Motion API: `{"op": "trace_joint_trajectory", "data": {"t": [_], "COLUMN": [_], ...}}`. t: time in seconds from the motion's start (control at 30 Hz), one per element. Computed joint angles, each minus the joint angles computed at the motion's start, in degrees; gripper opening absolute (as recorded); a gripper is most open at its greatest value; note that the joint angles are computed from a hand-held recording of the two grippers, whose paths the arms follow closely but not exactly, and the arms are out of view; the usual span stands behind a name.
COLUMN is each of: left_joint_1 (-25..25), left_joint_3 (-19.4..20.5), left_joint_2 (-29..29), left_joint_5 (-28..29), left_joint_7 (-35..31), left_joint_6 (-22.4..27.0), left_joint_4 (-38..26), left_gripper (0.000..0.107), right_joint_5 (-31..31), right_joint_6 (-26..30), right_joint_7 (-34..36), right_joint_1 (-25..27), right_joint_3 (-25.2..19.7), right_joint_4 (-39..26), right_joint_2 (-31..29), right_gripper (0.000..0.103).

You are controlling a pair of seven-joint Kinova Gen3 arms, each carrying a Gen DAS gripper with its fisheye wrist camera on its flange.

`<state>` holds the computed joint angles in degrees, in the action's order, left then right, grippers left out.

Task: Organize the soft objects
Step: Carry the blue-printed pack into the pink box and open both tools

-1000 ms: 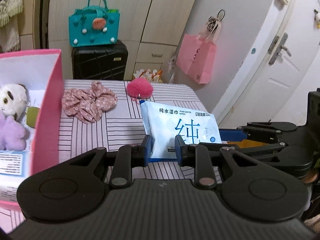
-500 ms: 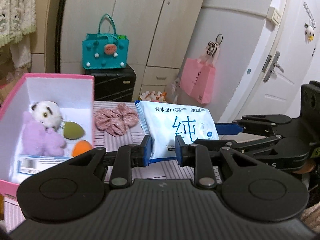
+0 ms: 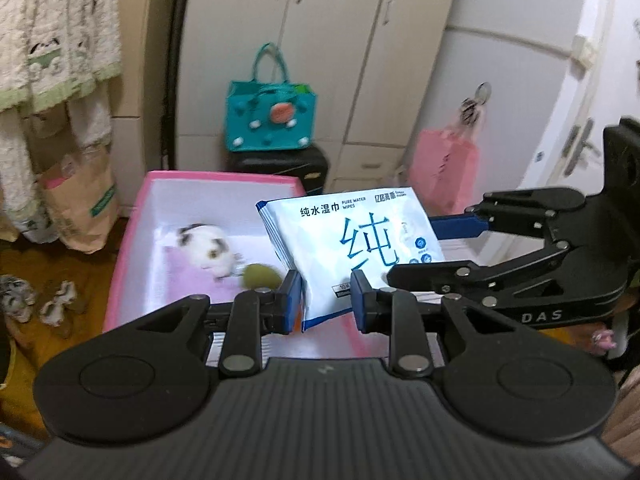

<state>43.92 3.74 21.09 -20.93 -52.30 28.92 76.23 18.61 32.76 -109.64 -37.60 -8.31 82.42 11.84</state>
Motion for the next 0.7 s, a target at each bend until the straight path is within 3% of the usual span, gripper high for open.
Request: {"op": "trace_joint_trajectory", "data": {"t": [0.27, 0.43, 0.7], "left_joint_1": [-5.4, -5.4, -3.8], "left_joint_3": [1.8, 0.2, -0.7], "left_joint_2": [4.9, 7.4, 9.1], "left_joint_5": [5.3, 5.6, 4.1], "left_joint_7": [-7.1, -5.7, -6.9], "left_joint_6": [13.4, 15.8, 19.3], "left_joint_4": [-8.2, -9.7, -12.2], "left_gripper": [0.025, 0.024, 0.025], "right_joint_5": [-13.8, -22.4, -25.2], "right_joint_6": [9.4, 13.6, 17.4], "right_joint_7": [12.9, 15.8, 18.8], "right_joint_1": [4.1, 6.6, 6.7], "right_joint_3": [-3.1, -3.6, -2.8], "right_joint_4": [-13.1, -17.7, -20.9], "right_joint_2": [10.7, 15.7, 18.3], "right_gripper": [0.057, 0.057, 0.056]}}
